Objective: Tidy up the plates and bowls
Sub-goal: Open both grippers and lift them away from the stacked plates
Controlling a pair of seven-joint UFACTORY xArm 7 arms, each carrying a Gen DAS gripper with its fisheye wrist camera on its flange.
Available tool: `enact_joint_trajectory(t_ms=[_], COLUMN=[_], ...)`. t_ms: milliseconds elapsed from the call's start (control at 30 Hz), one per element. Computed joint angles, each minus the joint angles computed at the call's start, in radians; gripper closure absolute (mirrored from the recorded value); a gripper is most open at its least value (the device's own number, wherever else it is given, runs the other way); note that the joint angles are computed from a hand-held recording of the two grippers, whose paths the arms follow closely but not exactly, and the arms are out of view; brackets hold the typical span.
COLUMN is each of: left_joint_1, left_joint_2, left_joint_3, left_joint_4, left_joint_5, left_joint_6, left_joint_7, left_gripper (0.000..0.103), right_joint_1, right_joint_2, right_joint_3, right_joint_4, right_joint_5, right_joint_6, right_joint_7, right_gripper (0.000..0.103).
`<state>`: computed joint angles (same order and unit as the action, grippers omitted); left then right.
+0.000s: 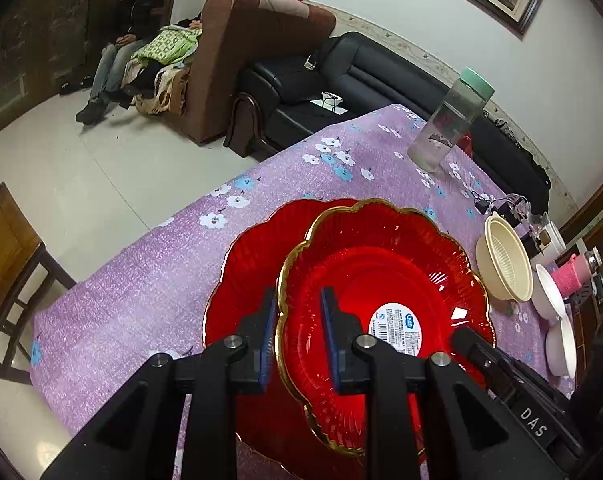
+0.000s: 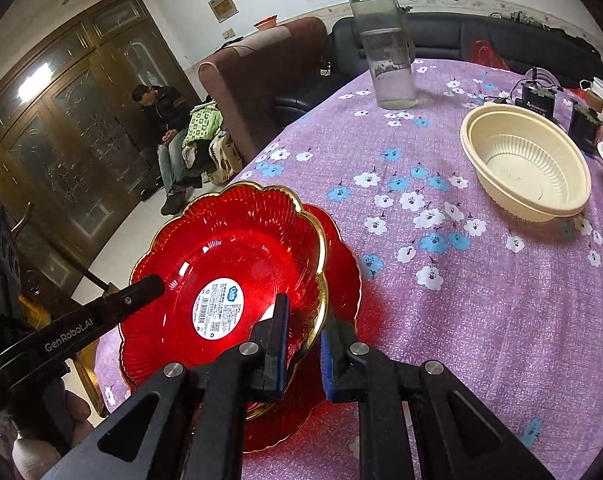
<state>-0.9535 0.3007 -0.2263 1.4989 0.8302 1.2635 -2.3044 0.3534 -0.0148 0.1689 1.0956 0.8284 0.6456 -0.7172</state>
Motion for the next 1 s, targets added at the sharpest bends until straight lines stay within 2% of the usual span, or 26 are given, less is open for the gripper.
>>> enact_joint_trajectory(t_ms=[100, 133, 200, 267, 333, 433, 600, 733, 1000], left_joint_1=[-0.004, -0.009, -0.02, -0.028, -0.035, -0.044, -0.08, -0.12, -0.18], left_joint_2=[-0.009, -0.01, -0.01, -0.014, -0.019, -0.02, 0.022, 0.084, 0.235], left_joint_3=[-0.002, -0.004, -0.007, -0.01, -0.014, -0.022, -0.02, 0.003, 0.078], left_joint_4=[-0.001, 0.004, 0.016, 0.023, 0.028, 0.042, 0.134, 0.246, 0.48], left_joint_5=[0.002, 0.005, 0.015, 0.023, 0.03, 0.039, 0.069, 0.09, 0.07], left_joint_6=[0.004, 0.019, 0.049, 0.07, 0.089, 0.097, 0.145, 0.175, 0.13], left_joint_7=[-0.011, -0.017, -0.025, -0.033, -0.049, -0.06, -0.022, 0.054, 0.231], left_gripper=[0.069, 0.061, 0.056, 0.053, 0.05, 0.05, 0.037, 0.026, 0.024], right_joint_1=[0.001, 0.0, -0.001, -0.002, -0.002, -0.001, -0.014, -0.036, -0.122], right_joint_2=[-0.001, -0.002, -0.006, -0.015, -0.027, -0.049, -0.12, -0.183, -0.205], right_joint_3=[0.002, 0.001, -0.002, -0.005, -0.009, -0.016, -0.057, -0.105, -0.191], right_joint_4=[-0.002, -0.003, -0.007, -0.014, -0.024, -0.039, -0.083, -0.139, -0.171], right_joint_5=[-0.006, -0.003, 0.029, 0.06, 0.082, 0.092, 0.124, 0.123, 0.058], right_joint_6=[-0.004, -0.002, -0.001, -0.007, -0.013, -0.025, -0.006, 0.007, 0.012], right_joint_7=[0.011, 0.013, -0.004, -0.03, -0.048, -0.061, -0.109, -0.162, -0.164], right_gripper=[0.086, 0.086, 0.079, 0.062, 0.055, 0.055, 0.055, 0.052, 0.052])
